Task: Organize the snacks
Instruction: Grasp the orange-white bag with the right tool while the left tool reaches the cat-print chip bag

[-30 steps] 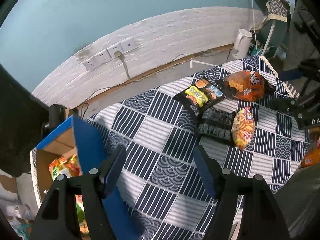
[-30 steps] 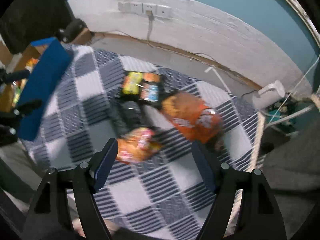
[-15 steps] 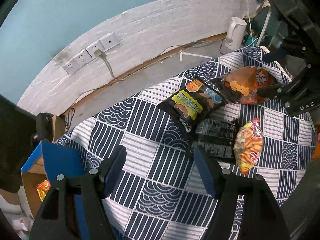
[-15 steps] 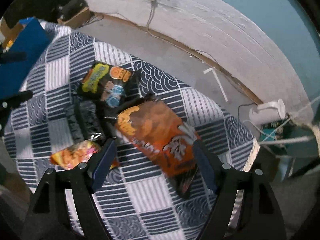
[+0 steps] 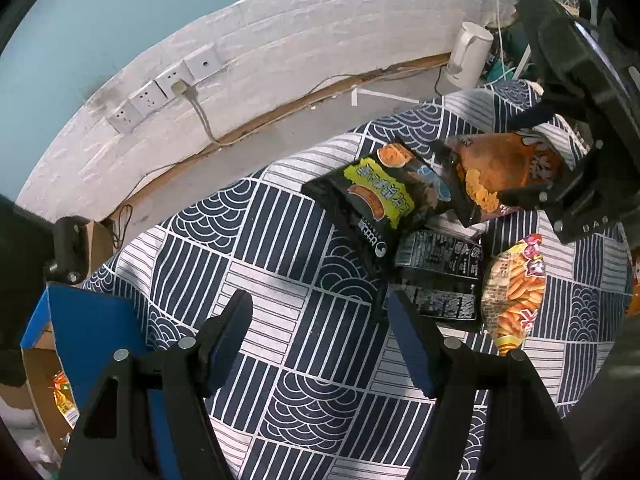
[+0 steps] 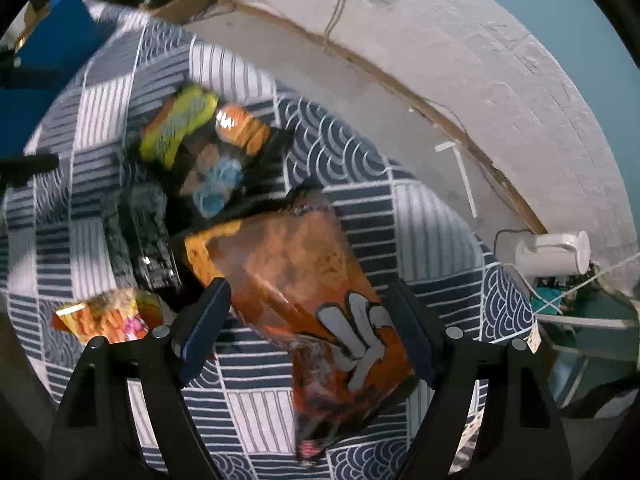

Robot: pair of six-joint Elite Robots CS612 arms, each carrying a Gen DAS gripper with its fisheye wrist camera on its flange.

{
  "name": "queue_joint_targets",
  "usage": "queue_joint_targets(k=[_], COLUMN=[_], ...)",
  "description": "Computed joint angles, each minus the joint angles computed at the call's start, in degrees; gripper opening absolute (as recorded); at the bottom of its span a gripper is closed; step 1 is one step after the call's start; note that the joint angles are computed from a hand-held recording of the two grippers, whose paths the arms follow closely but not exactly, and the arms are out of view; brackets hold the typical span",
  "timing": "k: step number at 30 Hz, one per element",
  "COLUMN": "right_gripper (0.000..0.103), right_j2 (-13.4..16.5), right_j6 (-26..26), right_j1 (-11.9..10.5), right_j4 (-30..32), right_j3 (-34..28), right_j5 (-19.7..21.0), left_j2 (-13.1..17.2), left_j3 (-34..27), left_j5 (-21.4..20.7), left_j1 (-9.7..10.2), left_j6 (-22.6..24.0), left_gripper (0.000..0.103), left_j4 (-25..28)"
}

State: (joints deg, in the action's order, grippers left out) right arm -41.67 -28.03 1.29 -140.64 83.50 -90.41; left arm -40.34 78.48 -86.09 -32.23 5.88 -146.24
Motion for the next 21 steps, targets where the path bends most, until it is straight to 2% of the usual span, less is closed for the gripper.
queue_joint_targets(k=[5,7,8,12,16,21], right_gripper=[0.078,0.062,0.058,0.047,0.047,0.047], right_j2=[0.4,0.1,0.0,-1.1,-2.9,-5.3], right_j6=[1.6,4.4,6.0,11.7,17.1,20.9], right_j1=[0.3,-0.1,-0.4,-1.2,-1.9,-3.4], right_j4=[2.7,2.7,3.0,1.8,-0.3,-2.6], right_j3=[0.3,0.9,1.1,3.2,6.6,10.6], right_j5=[-1.4,-0.8,-0.2,1.5,1.6,3.4], left_j2=[-0.2,-0.5,-0.6,-0.8,-0.9,-1.1], left_j3=[0.2,0.8,0.9,1.1,1.1,1.2], left_j5=[-2.3,-2.4,-3.0,-5.2,-7.9,-9.9], left_j1=[-0.19,-0.43,-0.5,-0.81,-1.23,-2.33], left_j6=[0.7,1.2,1.3,1.1,0.8,1.4], left_gripper=[0.072,0.072,0.072,0.072,0.08,0.08], left_j4=[0.6,0.1,0.1,0.9,1.4,3.3])
